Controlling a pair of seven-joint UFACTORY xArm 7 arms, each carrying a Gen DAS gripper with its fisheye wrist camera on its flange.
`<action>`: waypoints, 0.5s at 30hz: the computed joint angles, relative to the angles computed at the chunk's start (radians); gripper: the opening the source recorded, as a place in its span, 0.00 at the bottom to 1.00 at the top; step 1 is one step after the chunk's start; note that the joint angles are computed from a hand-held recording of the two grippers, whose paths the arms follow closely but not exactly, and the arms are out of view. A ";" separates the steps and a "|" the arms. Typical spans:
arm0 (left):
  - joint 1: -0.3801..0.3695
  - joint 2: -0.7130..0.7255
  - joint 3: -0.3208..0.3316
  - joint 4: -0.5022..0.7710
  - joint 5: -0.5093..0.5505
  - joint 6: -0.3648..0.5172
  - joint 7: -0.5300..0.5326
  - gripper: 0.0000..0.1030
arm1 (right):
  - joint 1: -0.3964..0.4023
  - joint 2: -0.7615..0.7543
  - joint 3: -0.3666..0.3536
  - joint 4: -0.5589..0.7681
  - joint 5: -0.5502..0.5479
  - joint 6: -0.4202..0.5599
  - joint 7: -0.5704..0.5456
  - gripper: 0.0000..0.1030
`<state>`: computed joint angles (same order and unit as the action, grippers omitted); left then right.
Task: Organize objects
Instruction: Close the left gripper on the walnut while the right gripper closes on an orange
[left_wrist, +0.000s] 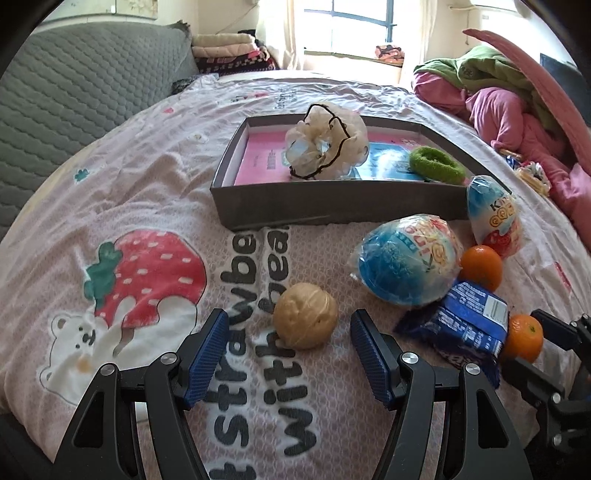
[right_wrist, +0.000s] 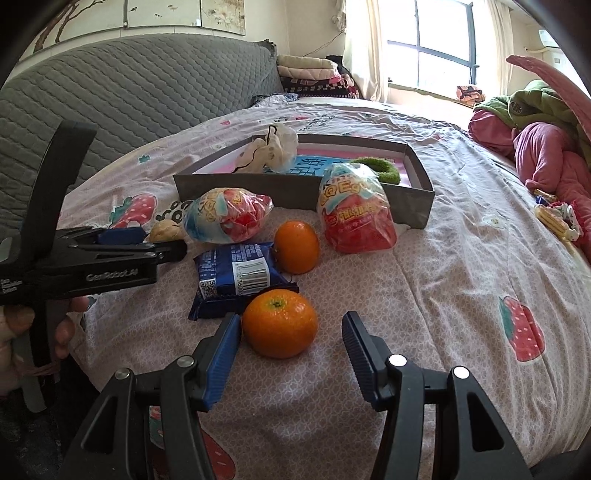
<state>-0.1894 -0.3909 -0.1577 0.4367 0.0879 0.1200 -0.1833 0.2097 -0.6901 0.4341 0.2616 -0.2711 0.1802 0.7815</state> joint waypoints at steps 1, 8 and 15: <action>0.008 0.008 -0.008 0.005 0.006 -0.004 -0.005 0.68 | 0.002 0.007 -0.004 0.002 0.002 0.001 -0.002 0.55; 0.003 0.028 -0.005 0.009 0.004 -0.030 -0.008 0.58 | -0.018 0.024 0.018 0.009 -0.014 -0.015 0.001 0.48; -0.001 0.042 -0.009 0.016 0.009 -0.039 -0.009 0.44 | -0.039 0.031 0.048 0.016 -0.043 -0.024 0.003 0.40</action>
<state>-0.1904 -0.3486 -0.1664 0.4527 0.0974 0.0815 -0.1923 0.1704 -0.6595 0.4819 0.2775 -0.3146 0.1565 0.7850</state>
